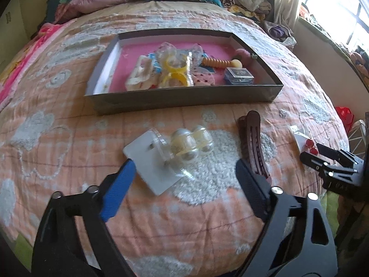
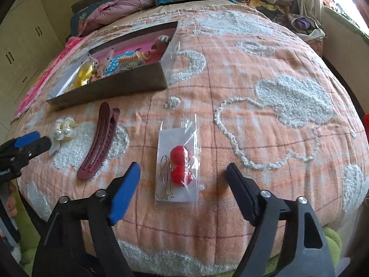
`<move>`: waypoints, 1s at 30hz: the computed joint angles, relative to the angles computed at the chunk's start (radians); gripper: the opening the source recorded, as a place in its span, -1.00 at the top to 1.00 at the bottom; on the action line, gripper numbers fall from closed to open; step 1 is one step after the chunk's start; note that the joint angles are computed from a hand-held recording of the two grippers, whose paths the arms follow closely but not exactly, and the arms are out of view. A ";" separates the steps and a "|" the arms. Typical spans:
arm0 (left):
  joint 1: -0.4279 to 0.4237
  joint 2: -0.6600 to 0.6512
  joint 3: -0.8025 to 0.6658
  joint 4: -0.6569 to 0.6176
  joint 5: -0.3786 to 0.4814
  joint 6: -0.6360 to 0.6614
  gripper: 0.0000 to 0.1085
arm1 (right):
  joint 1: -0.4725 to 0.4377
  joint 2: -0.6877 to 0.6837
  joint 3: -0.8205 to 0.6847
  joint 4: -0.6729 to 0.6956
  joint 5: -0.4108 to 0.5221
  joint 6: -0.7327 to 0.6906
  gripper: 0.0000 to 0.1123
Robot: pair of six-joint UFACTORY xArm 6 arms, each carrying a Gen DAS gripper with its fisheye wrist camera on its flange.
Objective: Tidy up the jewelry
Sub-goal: 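Grasp the pearl earring card with the left tool while the right tool grasps the red bead earring bag, then carry the pearl earrings and red bead bag over the tray with both tools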
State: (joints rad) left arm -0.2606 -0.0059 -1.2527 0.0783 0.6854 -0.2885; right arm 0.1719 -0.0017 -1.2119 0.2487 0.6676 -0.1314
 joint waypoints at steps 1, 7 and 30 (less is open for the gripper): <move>-0.003 0.014 -0.013 0.000 0.002 0.000 -0.36 | 0.002 -0.004 0.009 -0.008 -0.011 0.006 -0.01; -0.028 0.107 -0.102 0.100 0.040 -0.063 -0.27 | 0.006 -0.022 0.027 0.069 -0.018 -0.073 0.33; -0.047 0.024 -0.087 0.070 0.017 -0.021 0.26 | 0.029 -0.145 0.051 0.204 -0.032 -0.166 0.33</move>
